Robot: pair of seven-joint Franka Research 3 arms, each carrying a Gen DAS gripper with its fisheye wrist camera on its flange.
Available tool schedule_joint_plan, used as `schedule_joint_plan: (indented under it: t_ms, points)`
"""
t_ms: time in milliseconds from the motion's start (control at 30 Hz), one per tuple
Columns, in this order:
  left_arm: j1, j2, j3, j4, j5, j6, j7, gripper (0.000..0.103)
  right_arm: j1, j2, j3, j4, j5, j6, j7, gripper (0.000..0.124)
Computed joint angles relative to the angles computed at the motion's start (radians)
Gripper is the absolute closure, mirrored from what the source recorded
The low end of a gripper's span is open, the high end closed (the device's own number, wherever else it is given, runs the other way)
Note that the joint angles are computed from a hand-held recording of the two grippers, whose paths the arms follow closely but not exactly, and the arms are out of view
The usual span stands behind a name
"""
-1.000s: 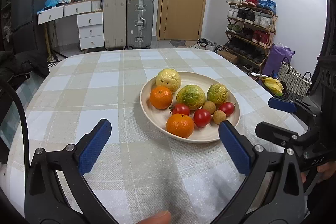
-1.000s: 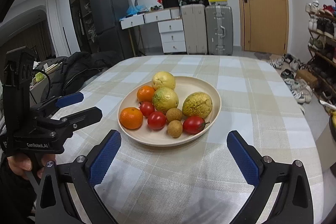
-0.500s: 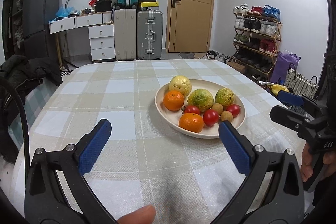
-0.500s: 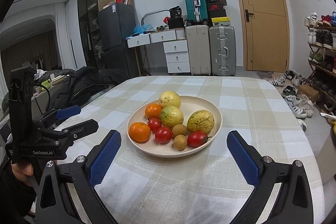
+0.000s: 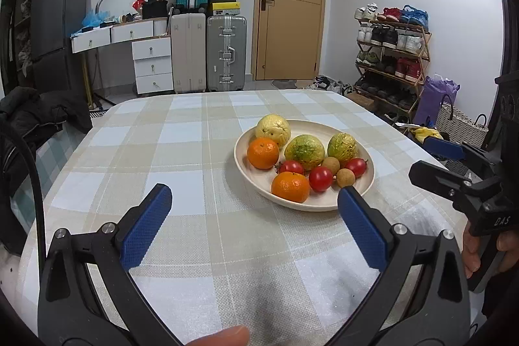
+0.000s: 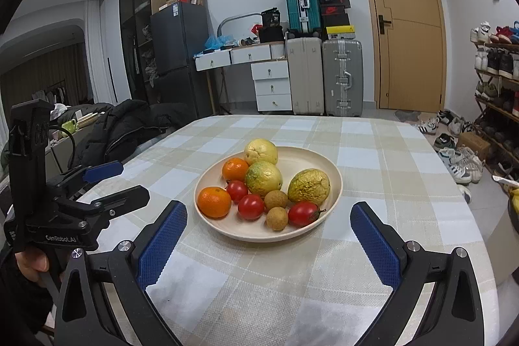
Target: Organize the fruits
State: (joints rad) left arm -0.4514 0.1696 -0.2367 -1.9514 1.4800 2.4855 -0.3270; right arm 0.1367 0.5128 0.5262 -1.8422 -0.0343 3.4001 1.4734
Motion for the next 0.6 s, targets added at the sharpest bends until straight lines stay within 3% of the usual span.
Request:
schedule_joint_plan:
  t_ms: [600]
  points:
    - [-0.008,0.005,-0.001,0.000,0.037,-0.023,-0.029,0.001,-0.053,0.010,0.047,-0.004,-0.029,-0.002,0.041,0.021]
